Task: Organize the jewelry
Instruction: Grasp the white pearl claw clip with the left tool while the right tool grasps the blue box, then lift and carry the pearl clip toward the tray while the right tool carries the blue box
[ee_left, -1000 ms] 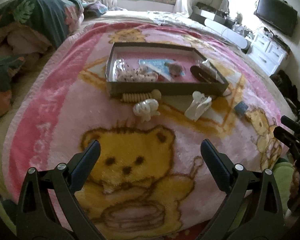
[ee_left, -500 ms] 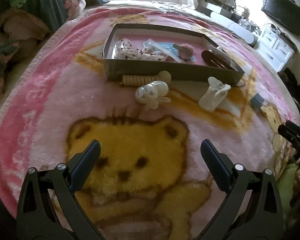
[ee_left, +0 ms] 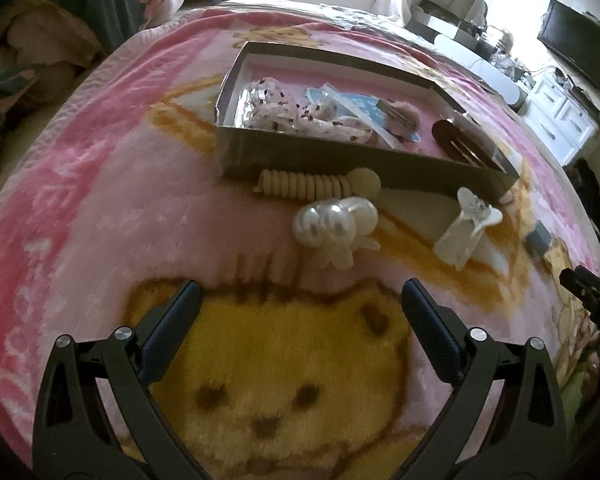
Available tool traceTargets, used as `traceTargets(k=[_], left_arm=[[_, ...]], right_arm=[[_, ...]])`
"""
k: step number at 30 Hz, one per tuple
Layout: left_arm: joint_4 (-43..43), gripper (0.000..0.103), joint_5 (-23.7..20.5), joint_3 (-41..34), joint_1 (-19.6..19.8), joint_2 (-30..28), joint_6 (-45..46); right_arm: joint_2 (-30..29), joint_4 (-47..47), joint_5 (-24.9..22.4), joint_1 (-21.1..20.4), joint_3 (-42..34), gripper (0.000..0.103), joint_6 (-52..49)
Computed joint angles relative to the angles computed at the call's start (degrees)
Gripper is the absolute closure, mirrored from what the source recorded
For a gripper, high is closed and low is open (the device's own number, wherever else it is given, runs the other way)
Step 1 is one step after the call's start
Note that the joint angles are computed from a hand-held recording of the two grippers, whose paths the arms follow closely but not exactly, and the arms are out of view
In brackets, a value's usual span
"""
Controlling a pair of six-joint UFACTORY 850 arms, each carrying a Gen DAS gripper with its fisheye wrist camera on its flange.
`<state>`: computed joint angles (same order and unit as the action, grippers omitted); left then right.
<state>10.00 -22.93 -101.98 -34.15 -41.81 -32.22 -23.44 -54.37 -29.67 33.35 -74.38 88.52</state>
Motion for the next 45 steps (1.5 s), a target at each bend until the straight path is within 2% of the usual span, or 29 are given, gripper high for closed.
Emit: traceTargets(k=[6, 9, 13, 14, 16, 17, 19, 23, 24, 26, 27, 28, 33, 36, 45], left_arm=[[-1.28, 0.01, -0.38, -4.51, -0.08, -2.74, 1.36], [-2.33, 0.015, -1.01, -7.37, -0.12, -4.54, 2.62], [-4.27, 0.034, -2.32, -11.47, -0.35, -7.15, 5.05], [-4.6, 0.043, -2.87, -12.33, -0.44, -7.7, 5.62], [-4.36, 0.049, -2.97, -12.95, -0.59, -8.18, 6.06], [-4.62, 0.058, -2.92, -13.02, -0.55, -8.23, 6.71], [-5.36, 0.071, -2.85, -13.1, -0.46, -8.31, 8.16], [-7.38, 0.071, -2.23, -12.14, -0.19, -7.72, 10.6], [-7.97, 0.071, -1.99, -11.72, -0.15, -7.44, 11.28], [-9.77, 0.071, -1.25, -10.65, -0.07, -6.75, 12.75], [-11.04, 0.071, -0.98, -10.0, -0.01, -6.3, 13.9], [-11.46, 0.071, -0.84, -9.53, -0.05, -5.96, 14.28], [-12.46, 0.071, 0.13, -6.84, -0.18, -3.93, 15.49], [-11.8, 0.071, 0.65, -5.11, -0.25, -2.64, 14.84], [-9.56, 0.071, 2.47, 1.46, -0.21, 2.15, 12.47]], right_arm=[[-2.02, 3.91, 0.73, -1.3, -3.03, 0.006, -5.66], [-3.58, 6.04, 0.66, -1.61, -5.44, 0.006, -9.36], [-6.15, 8.07, 0.69, -1.84, -9.1, 0.006, -15.11], [-6.88, 8.68, 0.69, -1.93, -10.05, 0.006, -16.57], [-8.11, 10.18, 0.8, -2.12, -11.58, 0.006, -19.15], [-8.61, 11.16, 1.17, -2.33, -12.12, 0.006, -20.57], [-9.83, 13.66, 1.47, -2.72, -13.48, 0.006, -23.84], [-10.79, 14.9, 1.64, -2.92, -14.17, 0.01, -25.86], [-10.73, 14.94, 1.9, -2.89, -13.98, 0.02, -26.09], [-10.41, 14.31, 2.57, -2.77, -13.37, 0.031, -25.94], [-10.12, 14.09, 3.31, -2.74, -12.92, 0.045, -25.81], [-9.72, 14.59, 4.54, -2.79, -12.32, 0.055, -26.13], [-9.02, 11.56, 4.86, -1.48, -11.17, 0.055, -23.25], [-7.98, 11.84, 6.84, -0.65, -9.91, 0.055, -22.8], [-7.65, 17.18, 9.65, 2.31, -10.7, 0.055, -29.59]])
